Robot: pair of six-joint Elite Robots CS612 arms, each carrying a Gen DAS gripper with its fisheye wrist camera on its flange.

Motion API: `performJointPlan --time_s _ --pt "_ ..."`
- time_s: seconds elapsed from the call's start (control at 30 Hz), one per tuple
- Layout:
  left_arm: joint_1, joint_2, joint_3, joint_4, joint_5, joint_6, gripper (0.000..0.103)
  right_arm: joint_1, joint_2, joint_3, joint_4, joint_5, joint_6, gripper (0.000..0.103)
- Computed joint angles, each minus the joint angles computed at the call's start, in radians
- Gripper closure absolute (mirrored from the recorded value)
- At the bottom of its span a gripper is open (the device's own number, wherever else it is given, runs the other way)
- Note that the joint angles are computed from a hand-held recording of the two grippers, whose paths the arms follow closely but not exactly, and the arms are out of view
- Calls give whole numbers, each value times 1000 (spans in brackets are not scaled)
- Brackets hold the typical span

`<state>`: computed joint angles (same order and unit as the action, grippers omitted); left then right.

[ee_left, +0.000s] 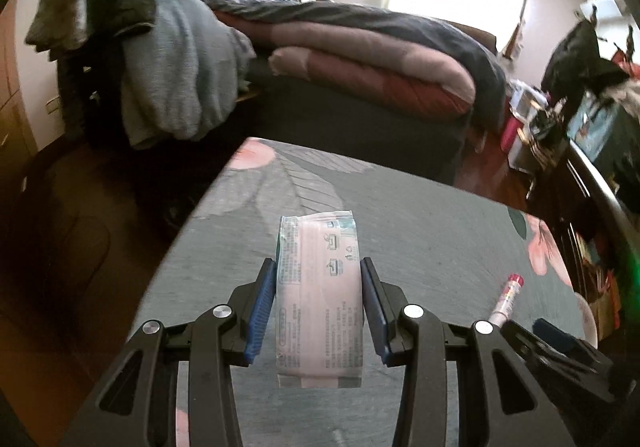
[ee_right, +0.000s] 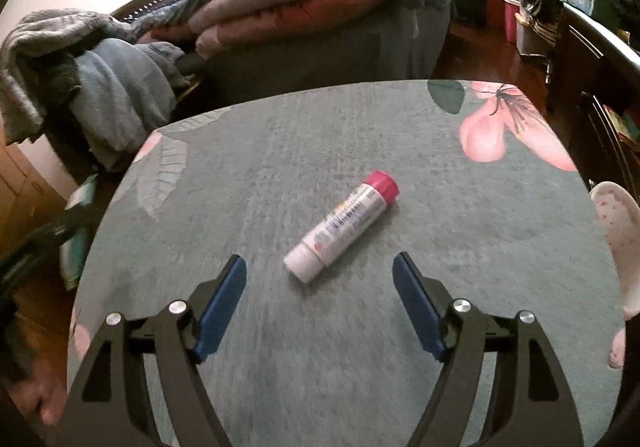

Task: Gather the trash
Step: 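Grasp the white pink-capped tube with the right tool while the left holds the packet, then carry the tissue packet and tube over the wastebasket with both tools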

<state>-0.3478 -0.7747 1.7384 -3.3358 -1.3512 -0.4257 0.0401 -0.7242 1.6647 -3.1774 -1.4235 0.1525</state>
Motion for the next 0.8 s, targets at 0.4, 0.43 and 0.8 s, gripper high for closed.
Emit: performJointPlan --time_s 0.4,0.43,0.8 --pt "24 -8 24 -42 -27 2 60 49 63 -130 113 -186 46 57" --pt "24 -8 24 -42 -28 3 60 51 63 -130 113 -197 41 67" --pt "0 -32 46 -48 -21 12 60 10 19 -41 71 -69 39 79"
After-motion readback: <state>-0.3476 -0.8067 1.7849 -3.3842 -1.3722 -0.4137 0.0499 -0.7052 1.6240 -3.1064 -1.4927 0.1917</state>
